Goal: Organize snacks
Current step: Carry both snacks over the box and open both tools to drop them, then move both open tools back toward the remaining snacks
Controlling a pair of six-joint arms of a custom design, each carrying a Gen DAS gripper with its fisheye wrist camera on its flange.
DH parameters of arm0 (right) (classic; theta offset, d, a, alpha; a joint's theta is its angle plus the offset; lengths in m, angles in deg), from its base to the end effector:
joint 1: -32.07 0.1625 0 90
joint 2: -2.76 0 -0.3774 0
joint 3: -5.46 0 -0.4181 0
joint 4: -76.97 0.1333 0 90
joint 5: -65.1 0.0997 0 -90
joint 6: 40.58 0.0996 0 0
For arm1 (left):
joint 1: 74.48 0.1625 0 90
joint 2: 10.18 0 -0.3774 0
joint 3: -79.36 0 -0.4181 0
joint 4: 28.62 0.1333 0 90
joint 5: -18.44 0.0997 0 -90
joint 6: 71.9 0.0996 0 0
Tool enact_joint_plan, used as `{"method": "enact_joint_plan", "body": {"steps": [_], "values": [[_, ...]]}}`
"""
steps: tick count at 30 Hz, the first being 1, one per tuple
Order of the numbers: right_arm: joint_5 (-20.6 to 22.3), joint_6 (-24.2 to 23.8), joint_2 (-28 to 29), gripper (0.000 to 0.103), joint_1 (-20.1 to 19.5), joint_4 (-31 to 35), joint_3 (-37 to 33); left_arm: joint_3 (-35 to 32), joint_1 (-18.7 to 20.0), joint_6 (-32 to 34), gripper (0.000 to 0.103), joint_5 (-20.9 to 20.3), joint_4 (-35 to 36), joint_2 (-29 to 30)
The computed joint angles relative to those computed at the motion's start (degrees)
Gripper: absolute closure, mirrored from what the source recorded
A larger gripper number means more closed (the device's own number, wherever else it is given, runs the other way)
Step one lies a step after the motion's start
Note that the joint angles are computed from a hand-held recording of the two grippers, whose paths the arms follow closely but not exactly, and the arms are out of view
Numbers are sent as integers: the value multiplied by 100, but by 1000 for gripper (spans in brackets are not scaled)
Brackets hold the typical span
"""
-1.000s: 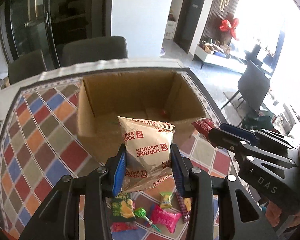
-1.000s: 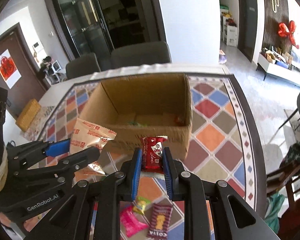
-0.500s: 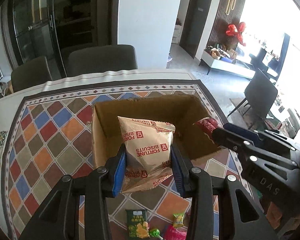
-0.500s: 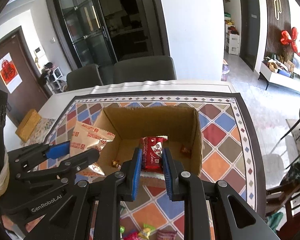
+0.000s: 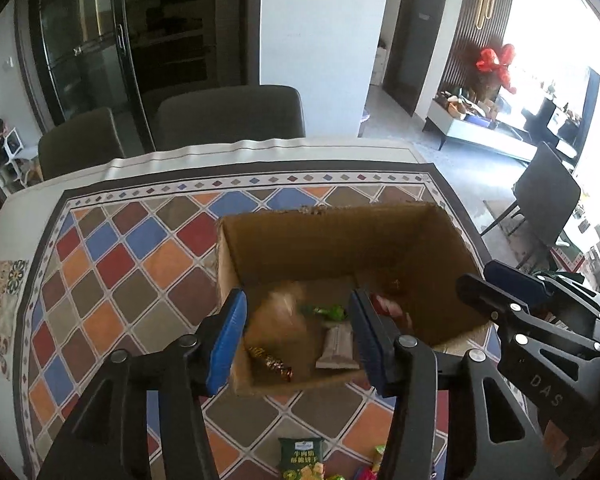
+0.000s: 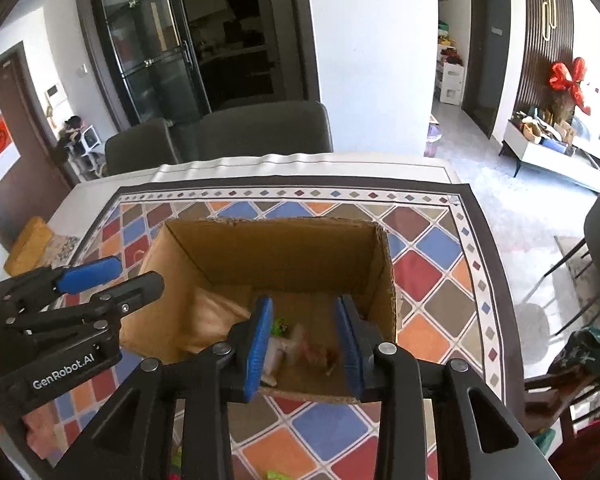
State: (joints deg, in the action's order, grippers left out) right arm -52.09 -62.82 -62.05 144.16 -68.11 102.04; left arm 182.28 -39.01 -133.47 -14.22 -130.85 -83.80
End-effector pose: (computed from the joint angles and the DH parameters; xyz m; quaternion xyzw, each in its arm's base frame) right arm 0.3230 -0.5625 0.2420 0.3152 -0.8995 0.1961 0.2305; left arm -0.3224 -0.4963 0.2393 0.0178 0.8704 -0.3337 0.3616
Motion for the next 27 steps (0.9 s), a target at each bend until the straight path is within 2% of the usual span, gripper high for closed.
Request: {"method": "enact_joint_plan", "body": {"steps": [15, 27], "values": [[416, -28, -1118, 69, 17, 262, 1100, 815, -783, -921, 50, -113, 474, -546], [598, 341, -1410, 69, -118, 718, 1579, 1244, -852, -1352, 50, -693, 582, -750]]}}
